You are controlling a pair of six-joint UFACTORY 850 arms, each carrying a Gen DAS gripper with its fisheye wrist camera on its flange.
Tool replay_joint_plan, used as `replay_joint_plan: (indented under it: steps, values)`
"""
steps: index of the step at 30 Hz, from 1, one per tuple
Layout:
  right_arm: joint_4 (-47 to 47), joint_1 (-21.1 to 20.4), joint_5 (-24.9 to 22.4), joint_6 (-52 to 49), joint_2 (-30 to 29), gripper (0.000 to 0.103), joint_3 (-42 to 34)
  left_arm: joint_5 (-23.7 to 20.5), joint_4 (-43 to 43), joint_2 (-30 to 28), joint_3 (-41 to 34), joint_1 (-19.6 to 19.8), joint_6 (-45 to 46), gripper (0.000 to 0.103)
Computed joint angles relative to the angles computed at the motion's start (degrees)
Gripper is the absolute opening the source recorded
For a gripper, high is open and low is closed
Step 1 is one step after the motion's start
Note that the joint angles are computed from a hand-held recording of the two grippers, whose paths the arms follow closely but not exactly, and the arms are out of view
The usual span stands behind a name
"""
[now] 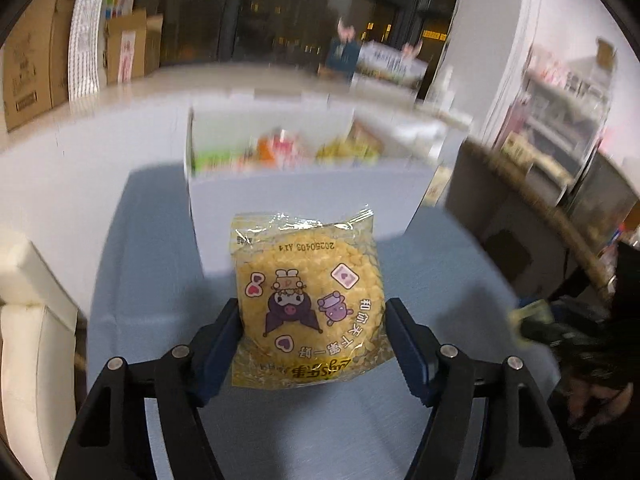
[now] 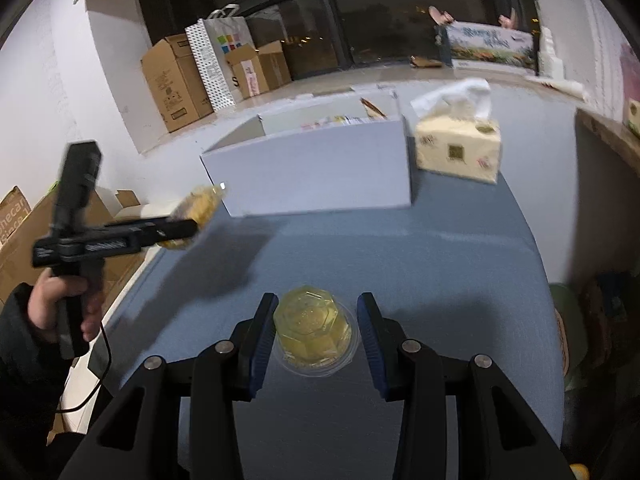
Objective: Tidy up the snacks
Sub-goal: 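Lower the jelly cup and cartoon bun bag into the white box, opening both tools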
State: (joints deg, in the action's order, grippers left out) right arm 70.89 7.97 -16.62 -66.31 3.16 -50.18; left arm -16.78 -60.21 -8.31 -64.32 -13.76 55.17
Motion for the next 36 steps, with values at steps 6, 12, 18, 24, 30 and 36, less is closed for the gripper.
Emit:
replay_joint_plan:
  steps: [6, 12, 18, 24, 30, 36]
  values:
    - [-0.33, 0.62, -1.39, -1.90, -4.06, 0.045, -8.48, -1.03, -9.20, -0.38, -5.80, 1.10, 9.33, 0.076]
    - [-4.36, 0.68, -2.33, 0.48, -10.52, 0.045, -20.53, -2.92, -4.85, -8.42, -18.73, 1.77, 4.25, 0.076]
    - [-18.29, 0.00, -5.20, 15.67, -22.61, 0.045, -37.99, -6.24, 13.93, -20.90, -36.56, 1.63, -15.65, 0.076]
    - [-34.41, 0.08, -9.91, 32.56, -34.38, 0.045, -53.34, -9.66, 26.58, -28.93, -46.87, 1.25, -27.52, 0.076]
    - [-42.70, 0.37, -14.44, 43.64, -41.21, 0.093, -61.32, -14.71, 36.82, -33.76, -52.07, 1.60, -38.76, 0.103]
    - [-39.14, -0.76, -10.73, 43.00, -39.06, 0.103, -56.94, -12.91, 40.09, -31.74, -47.40, 1.76, -44.53, 0.103]
